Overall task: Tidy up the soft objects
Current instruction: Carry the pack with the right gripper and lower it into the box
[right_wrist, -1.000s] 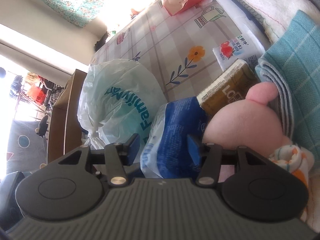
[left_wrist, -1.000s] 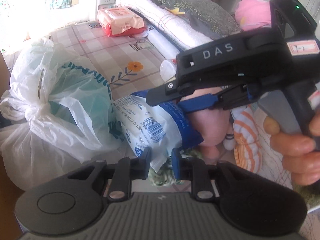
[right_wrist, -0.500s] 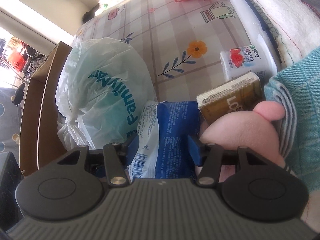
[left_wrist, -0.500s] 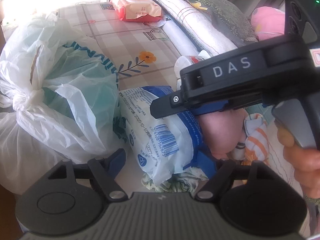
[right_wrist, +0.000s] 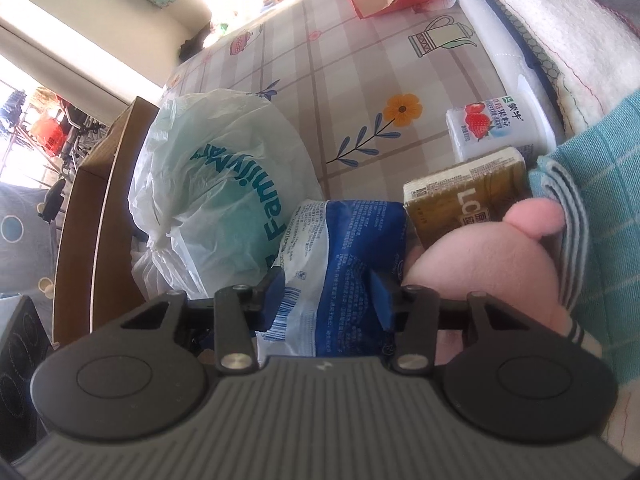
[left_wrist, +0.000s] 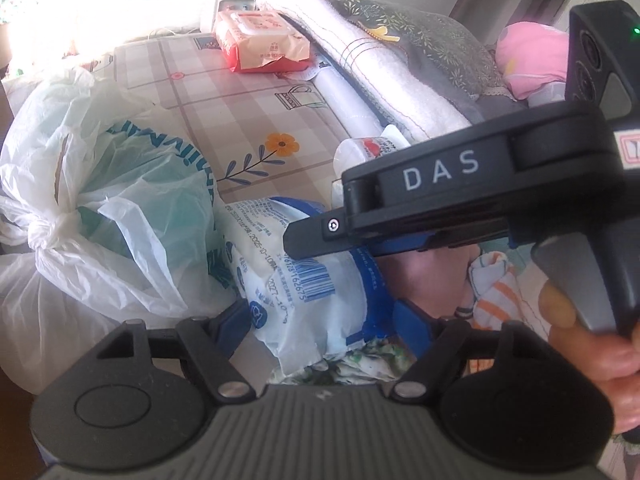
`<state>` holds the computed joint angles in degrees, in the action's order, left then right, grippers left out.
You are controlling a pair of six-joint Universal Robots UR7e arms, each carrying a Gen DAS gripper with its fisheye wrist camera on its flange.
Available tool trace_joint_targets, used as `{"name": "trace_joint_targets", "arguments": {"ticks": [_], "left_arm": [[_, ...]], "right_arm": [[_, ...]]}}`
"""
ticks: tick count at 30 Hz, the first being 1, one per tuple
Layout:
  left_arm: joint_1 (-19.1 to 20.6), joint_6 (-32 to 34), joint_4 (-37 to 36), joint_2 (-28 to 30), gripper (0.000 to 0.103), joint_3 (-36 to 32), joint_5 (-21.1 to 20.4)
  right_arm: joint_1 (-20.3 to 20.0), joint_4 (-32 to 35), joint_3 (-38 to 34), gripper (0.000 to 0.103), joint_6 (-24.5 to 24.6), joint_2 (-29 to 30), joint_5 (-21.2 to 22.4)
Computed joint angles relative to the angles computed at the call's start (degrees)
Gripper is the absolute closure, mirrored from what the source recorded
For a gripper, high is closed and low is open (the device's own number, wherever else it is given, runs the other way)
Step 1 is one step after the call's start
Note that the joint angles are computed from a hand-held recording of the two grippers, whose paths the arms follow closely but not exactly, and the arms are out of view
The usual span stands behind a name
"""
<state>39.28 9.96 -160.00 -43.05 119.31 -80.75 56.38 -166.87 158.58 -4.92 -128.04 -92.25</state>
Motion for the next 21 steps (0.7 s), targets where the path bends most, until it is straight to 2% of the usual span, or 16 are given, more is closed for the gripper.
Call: {"name": "trace_joint_targets", "arguments": {"ticks": [4, 7, 10, 14, 18, 21], "left_arm": [[-1.6, 0.8, -2.5, -2.4, 0.024, 2.2, -0.5], [-2.3, 1.5, -4.0, -4.3, 0.024, 3.2, -1.4], [-2.8, 2.0, -5.4, -6.5, 0.024, 4.2, -2.3], [-3.2, 2.6, -7.2, -9.6, 0.024, 5.3, -3.0], [-2.8, 3.3, -7.6, -13.4, 0.024, 5.9, -2.6], [-2.1, 3.2, -8.0, -16.3, 0.024, 6.3, -1.0]], "right_arm": [[-0.5, 3.0, 0.9, 0.058, 0.5, -6.3, 2.3], [2.7, 3.9, 0.8, 0.058, 2.3, -9.1, 0.7], [9.1, 2.2, 0.3, 0.058, 5.1, -9.0, -3.9], [20.5, -2.7, -1.2, 0.058, 9.5, -4.4, -12.6], [32.9, -8.8, -3.8, 0.058, 13.3, 4.5, -21.7], [39.5, -13.0, -6.3, 0.058, 14.4, 11.9, -25.0]]}}
